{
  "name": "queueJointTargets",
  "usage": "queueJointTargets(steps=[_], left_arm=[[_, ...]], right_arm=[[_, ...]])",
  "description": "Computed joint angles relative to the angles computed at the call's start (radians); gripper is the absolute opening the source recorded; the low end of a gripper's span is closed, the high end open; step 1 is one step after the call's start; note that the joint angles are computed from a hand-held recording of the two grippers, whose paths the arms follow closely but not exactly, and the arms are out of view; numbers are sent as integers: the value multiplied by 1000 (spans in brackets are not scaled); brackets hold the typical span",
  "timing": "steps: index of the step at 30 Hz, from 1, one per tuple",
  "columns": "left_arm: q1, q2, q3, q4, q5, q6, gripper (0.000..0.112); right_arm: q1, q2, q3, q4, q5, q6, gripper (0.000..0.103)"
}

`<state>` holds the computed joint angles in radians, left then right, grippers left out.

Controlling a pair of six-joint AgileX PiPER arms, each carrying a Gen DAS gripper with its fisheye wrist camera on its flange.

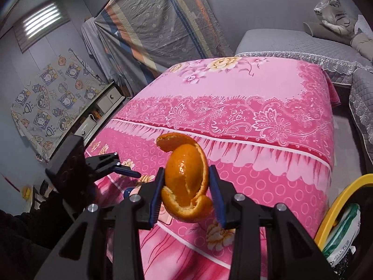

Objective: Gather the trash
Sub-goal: 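Grasp the pink hand-cream tube with the left tool while the right tool holds the peel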

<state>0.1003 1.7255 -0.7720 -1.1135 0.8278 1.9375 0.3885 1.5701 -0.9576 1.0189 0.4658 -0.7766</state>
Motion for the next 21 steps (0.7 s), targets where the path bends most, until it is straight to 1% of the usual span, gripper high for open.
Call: queueJointTargets(steps=[2,5,6,7,12,13,14,15,16,18,21], left_arm=[[7,43,-48,32,43,-42,94],[20,77,-81,38,87,-53,93],[21,77,-77,31,88,-44,89],[20,77,-75,29,83,-38,81],[-15,68,-57,38,29,-42,64],[-21,66,-53,42,19,-38,63],[-27,63,-48,40,10,-31,57],[-33,63,-45,36,1,-26,46],[-40,61,-40,28,-16,-20,39],[-34,66,-42,19,-12,-11,39],[-28,39,-16,-17,-31,18,38]], right_arm=[[-13,-29,23,18,-4,-16,35],[-44,-44,37,54,11,-46,35],[-53,-52,44,62,14,-51,35],[-59,-51,46,69,15,-59,35],[-79,-50,63,118,14,-98,35],[-83,-50,65,128,19,-108,35],[-80,-62,75,131,19,-107,35],[-81,-64,77,138,17,-112,35],[-80,-66,80,139,18,-113,35],[-79,-68,83,148,20,-117,35],[-80,-76,91,162,25,-131,35]])
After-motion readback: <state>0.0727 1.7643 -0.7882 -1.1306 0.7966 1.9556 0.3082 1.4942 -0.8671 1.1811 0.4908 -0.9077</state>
